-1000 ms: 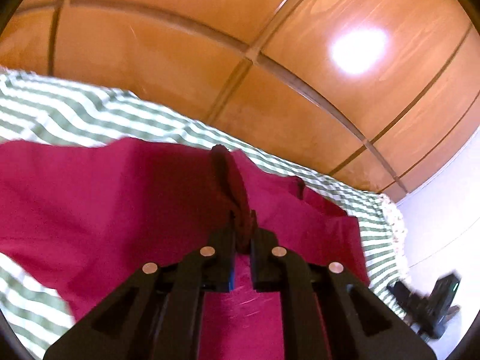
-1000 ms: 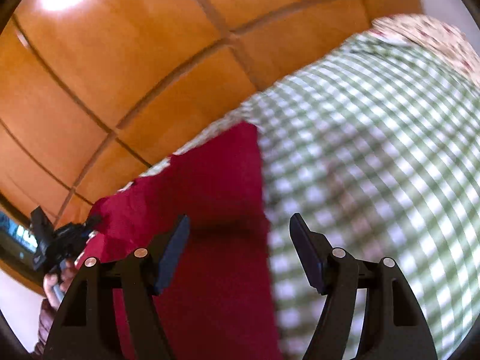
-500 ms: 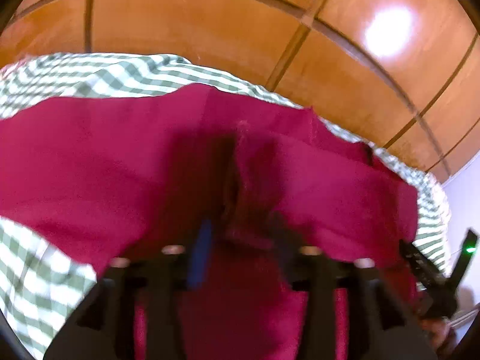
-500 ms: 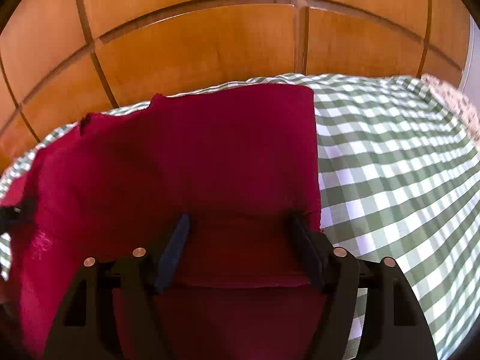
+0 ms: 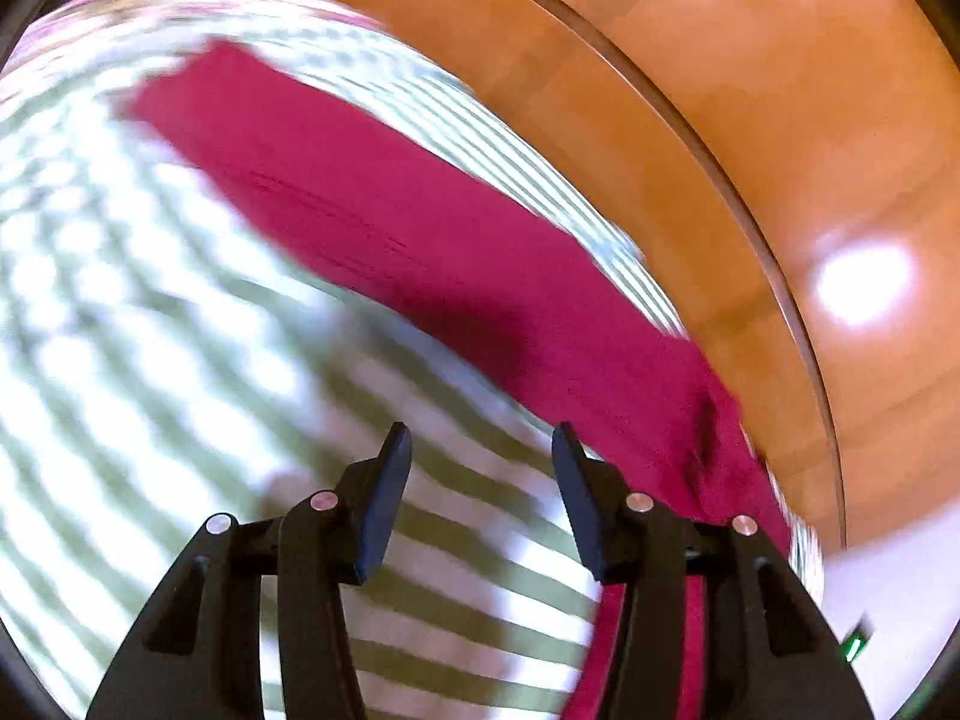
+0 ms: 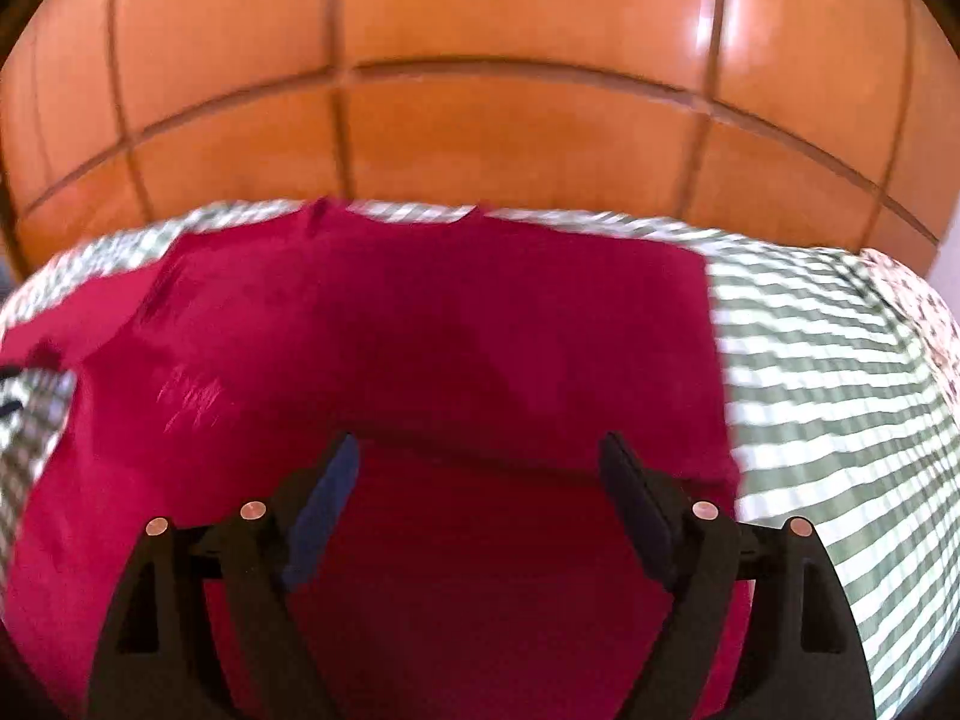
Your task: Fold small clothes
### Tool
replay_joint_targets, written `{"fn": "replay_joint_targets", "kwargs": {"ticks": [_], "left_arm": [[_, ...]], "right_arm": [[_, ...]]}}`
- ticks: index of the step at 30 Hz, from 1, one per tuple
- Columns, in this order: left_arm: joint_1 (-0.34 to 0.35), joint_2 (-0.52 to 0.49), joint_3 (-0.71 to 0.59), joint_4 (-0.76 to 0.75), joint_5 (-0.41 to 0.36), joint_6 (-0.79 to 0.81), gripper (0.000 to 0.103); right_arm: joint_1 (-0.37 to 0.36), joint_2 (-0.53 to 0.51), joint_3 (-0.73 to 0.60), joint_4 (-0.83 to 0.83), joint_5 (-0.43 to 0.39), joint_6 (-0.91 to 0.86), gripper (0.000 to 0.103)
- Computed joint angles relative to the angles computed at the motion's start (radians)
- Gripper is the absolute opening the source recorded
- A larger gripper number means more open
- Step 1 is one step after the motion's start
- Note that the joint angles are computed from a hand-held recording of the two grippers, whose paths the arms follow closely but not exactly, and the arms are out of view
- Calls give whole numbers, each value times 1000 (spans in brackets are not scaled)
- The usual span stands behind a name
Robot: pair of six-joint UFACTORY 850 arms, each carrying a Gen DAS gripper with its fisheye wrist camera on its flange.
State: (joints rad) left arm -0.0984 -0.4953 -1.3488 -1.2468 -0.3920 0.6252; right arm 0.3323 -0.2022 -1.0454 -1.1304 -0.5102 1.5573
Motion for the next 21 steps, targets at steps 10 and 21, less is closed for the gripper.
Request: {"fn": "replay_joint_targets", "kwargs": {"ticks": [10,21], "left_arm": [[215,-40,-9,-238,-47,36,48],[224,-232,-296,189,-41,-418,6]], "right_arm": [[-12,-48,-15,244,62,-179,100],[5,-53,-11,179,27,-126,100]]}}
